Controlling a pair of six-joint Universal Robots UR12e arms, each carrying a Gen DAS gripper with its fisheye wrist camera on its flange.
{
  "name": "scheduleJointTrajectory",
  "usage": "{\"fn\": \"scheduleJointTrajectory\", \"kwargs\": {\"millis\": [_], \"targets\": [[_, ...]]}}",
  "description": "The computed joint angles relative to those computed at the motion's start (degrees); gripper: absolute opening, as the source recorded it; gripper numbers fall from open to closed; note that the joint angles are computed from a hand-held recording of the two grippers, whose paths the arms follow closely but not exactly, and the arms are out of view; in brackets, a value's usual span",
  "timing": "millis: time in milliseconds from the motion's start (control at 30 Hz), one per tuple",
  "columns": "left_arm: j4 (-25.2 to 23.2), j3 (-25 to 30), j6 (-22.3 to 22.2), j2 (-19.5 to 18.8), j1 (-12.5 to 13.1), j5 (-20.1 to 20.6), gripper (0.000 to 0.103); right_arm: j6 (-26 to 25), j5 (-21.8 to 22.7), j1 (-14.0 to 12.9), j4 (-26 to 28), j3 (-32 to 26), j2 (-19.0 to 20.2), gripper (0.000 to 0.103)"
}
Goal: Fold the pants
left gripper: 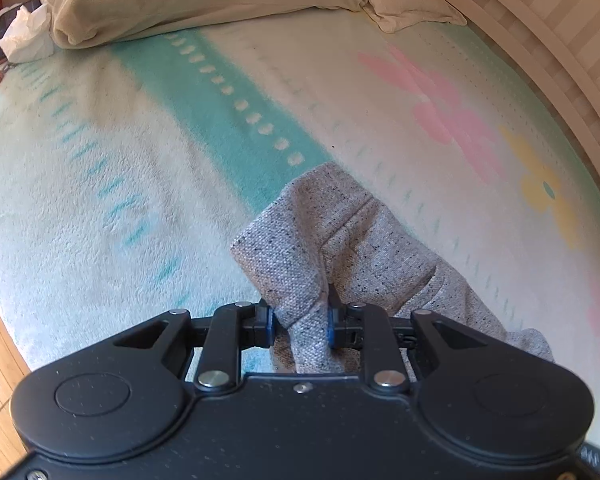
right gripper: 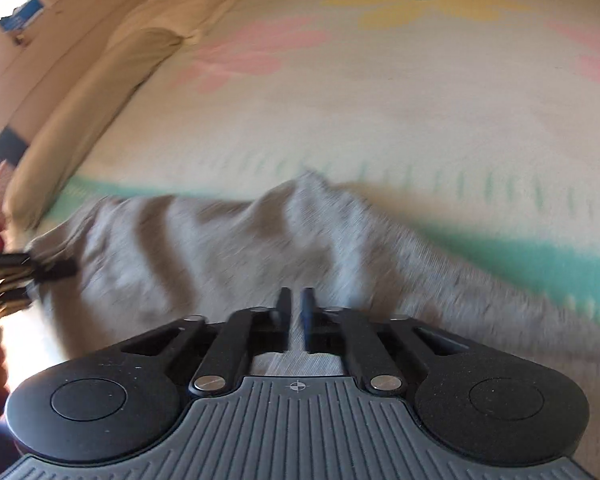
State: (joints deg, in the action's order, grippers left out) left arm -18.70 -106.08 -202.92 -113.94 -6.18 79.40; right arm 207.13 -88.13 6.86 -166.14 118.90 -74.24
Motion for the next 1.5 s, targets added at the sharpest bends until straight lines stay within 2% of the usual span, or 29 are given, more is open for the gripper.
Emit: {"fn": "scheduleJointTrajectory", "kwargs": {"millis": [33, 100, 133, 233, 267, 367, 600, 733, 800, 900, 967, 1100, 1200, 1300, 1400, 1500], "targets": [[0.02, 0.01, 0.15, 0.04, -0.16, 0.35, 0.029, 0.56, -1.41, -0.04, -0.81, -0.09, 0.82, 0.001], [-0.12, 0.08, 0.32, -0.01, -0.22, 0.47, 0.029, 3.43, 0.88, -1.26, -6.09, 1.40, 1.55, 0.000], [-0.21, 0.09, 0.20, -0.03, -0.17, 0.40, 0.029, 4.36, 1.66, -1.64, -6.48, 1.68, 1.34, 0.000], [-0.82, 0.37, 0.41, -0.23, -0.33, 0.99, 0.030, 2.79, -2.08, -0.77, -8.59, 2.28, 0.16, 0.001], [-1.21, 0.57, 0.78, -0.29, -0.51, 1.47, 0.030, 2.16, -1.81, -0.71, -8.11, 2.45, -0.63, 0.001], [-1.76, 0.77, 0.70, -0.23, -0.80, 2.22, 0.030, 3.00, 2.92, -1.16, -5.35, 3.44, -3.25, 0.001], [0.16, -0.30, -0.65, 0.48, -0.36, 1.08, 0.030, 0.02, 8.74, 1.38, 1.66, 4.89, -6.71, 0.001], [2.28, -0.88, 0.71, 1.09, -1.06, 2.62, 0.030, -0.46, 8.69, 3.38, 7.02, 4.67, -6.51, 0.001], [3.53, -1.20, 1.01, 1.46, -1.37, 3.06, 0.029, -1.08, 7.31, 4.45, 4.20, 5.87, -6.03, 0.001], [6.28, -2.01, 2.14, 2.38, -1.94, 3.77, 0.029, -3.40, 5.90, 5.36, 4.56, 5.55, -5.98, 0.001], [8.69, -2.67, 3.48, 3.31, -2.44, 3.80, 0.029, -2.43, 7.92, 4.37, 2.96, 6.23, -6.08, 0.001], [13.43, -3.97, 5.94, 5.83, -3.46, 2.77, 0.029, 2.23, 13.94, 0.76, -1.51, 8.95, -7.77, 0.002], [17.67, -4.80, 8.14, 7.81, -4.98, 2.45, 0.029, 3.68, 12.04, -0.83, -3.31, 10.99, -10.08, 0.004], [21.55, -5.17, 12.22, 9.53, -7.53, 2.33, 0.029, 6.18, 9.26, -2.42, -4.74, 13.19, -12.43, 0.004], [26.05, -5.38, 17.39, 10.35, -10.91, 1.66, 0.029, 9.52, 4.92, -3.71, -4.30, 15.52, -15.38, 0.004], [27.06, -4.88, 24.18, 9.72, -15.37, 2.38, 0.029, 13.84, 3.46, -5.76, -4.32, 18.36, -18.28, 0.004]]}}
